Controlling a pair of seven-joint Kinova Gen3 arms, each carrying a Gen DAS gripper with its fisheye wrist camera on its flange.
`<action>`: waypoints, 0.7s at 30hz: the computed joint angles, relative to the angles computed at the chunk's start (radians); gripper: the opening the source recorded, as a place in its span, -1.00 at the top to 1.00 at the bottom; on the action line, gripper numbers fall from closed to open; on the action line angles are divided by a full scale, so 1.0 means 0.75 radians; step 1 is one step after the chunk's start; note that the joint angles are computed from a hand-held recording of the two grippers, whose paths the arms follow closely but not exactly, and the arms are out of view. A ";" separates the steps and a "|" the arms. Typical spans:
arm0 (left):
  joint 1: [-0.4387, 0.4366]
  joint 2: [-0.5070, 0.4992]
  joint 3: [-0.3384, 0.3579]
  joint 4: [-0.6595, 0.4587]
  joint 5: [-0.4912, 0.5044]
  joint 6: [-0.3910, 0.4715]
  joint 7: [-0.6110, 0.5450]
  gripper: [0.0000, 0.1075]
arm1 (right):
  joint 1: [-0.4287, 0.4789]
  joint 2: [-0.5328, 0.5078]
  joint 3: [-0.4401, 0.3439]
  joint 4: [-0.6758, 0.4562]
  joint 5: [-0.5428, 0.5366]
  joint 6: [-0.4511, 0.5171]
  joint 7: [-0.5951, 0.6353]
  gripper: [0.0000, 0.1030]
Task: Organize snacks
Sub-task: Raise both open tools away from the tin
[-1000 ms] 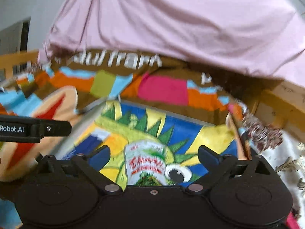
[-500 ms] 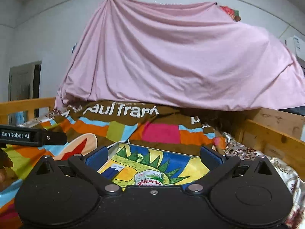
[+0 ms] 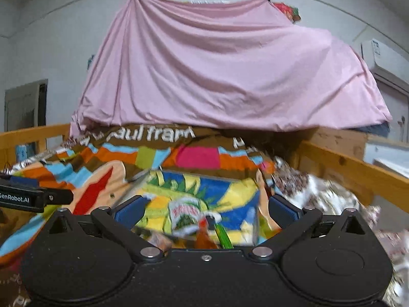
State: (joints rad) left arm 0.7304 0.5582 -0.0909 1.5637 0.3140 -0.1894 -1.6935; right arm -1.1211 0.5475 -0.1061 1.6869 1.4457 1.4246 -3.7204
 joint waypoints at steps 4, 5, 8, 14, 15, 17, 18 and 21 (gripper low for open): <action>0.010 -0.024 0.016 0.046 -0.034 0.013 -0.029 -0.91 | -0.004 -0.023 -0.033 0.004 -0.116 -0.003 -0.008 -0.99; 0.010 -0.028 0.022 0.054 -0.044 0.023 -0.036 -0.91 | -0.004 -0.024 -0.034 0.000 -0.140 -0.005 -0.004 -0.99; 0.027 -0.032 0.017 0.066 -0.065 0.065 -0.048 -0.91 | 0.001 -0.026 -0.033 -0.019 -0.208 -0.015 0.015 -0.99; 0.079 -0.013 -0.018 0.045 -0.155 0.160 -0.050 -0.91 | 0.056 -0.029 -0.018 -0.062 -0.335 -0.100 0.095 -0.99; 0.090 -0.007 -0.028 0.038 -0.170 0.170 -0.049 -0.91 | 0.067 -0.033 -0.016 -0.064 -0.354 -0.124 0.107 -0.99; 0.117 0.009 -0.053 0.018 -0.200 0.200 -0.042 -0.91 | 0.095 -0.045 -0.011 -0.061 -0.391 -0.186 0.128 -0.99; 0.137 0.019 -0.074 0.005 -0.215 0.219 -0.036 -0.91 | 0.116 -0.056 -0.012 -0.053 -0.411 -0.235 0.136 -0.99; 0.201 0.055 -0.148 -0.039 -0.265 0.276 -0.004 -0.91 | 0.172 -0.093 -0.009 -0.015 -0.452 -0.380 0.152 -0.99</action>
State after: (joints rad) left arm 0.8811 0.5994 -0.2022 1.5344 0.1150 0.0179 -1.6963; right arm -0.9922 0.4775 -0.1126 1.6756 1.1067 1.1393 -3.6068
